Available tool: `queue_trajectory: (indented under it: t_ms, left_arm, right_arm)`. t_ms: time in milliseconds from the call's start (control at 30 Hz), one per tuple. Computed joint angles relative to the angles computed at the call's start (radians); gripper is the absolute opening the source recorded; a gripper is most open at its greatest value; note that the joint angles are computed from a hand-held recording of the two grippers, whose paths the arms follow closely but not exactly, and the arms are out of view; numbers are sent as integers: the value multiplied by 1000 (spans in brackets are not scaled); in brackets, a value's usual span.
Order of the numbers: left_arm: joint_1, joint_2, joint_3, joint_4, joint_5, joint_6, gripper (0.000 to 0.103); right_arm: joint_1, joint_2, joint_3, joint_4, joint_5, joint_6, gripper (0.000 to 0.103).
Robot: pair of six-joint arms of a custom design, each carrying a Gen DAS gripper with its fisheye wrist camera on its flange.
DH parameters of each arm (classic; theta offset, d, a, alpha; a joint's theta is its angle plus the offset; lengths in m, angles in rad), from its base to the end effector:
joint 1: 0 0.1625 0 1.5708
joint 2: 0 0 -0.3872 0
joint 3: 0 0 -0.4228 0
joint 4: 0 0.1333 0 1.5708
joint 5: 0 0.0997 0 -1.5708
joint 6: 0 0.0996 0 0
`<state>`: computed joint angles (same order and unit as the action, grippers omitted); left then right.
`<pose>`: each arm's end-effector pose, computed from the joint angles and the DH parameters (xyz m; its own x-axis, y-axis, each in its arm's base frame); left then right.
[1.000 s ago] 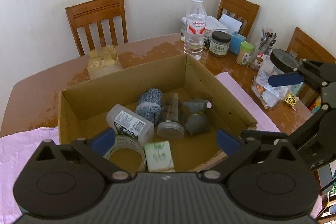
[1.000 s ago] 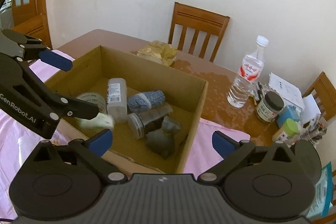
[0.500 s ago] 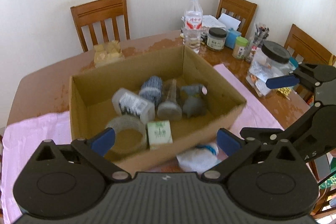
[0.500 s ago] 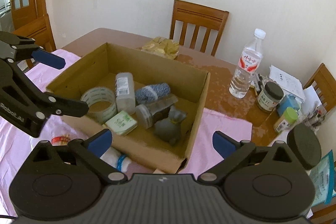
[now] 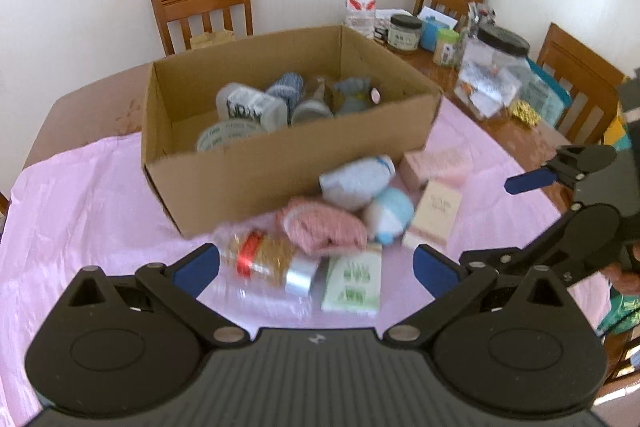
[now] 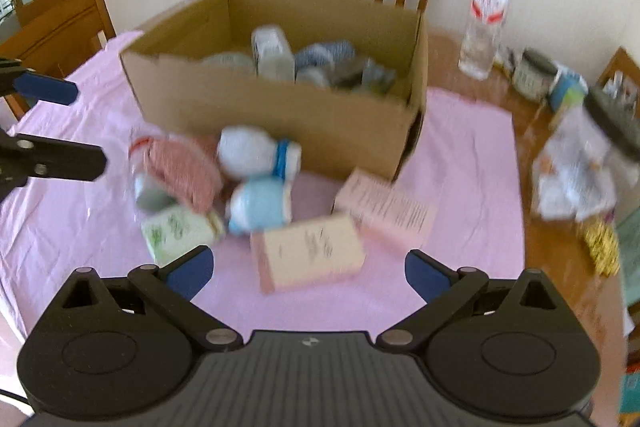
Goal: Organize objects
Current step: 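Move the left tool toward the clear plastic cup while the right tool approaches the KASI box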
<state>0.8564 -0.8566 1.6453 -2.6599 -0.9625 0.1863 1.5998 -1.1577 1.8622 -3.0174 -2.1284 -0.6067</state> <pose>-0.2959 -0.6316 0.1066 -0.6022 0.5365 -0.5912 0.7503 0.6332 -0.1897 0.0982 -0.6056 0.2484 -0.6931 -0.1466 0.7057 -0.5071 0.7950 -0.3329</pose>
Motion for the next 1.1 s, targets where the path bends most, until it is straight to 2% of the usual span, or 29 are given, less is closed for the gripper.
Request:
queue_trajectory:
  t_ms: [300, 567, 700, 933, 1100]
  left_arm:
    - [-7, -34, 99, -13, 92, -63, 102]
    - [20, -35, 133, 19, 129, -152, 102]
    - [32, -20, 129, 35, 152, -158, 102]
    - [61, 1, 92, 105, 136, -196, 103]
    - [78, 7, 76, 95, 112, -183, 103]
  right_arm:
    - [-55, 10, 63, -53, 17, -47, 103]
    - [-99, 36, 9, -1, 69, -46, 103]
    - [-100, 58, -8, -13, 77, -116, 103]
    - [-99, 84, -54, 26, 98, -140, 103]
    - [-101, 94, -75, 44, 109, -157, 103]
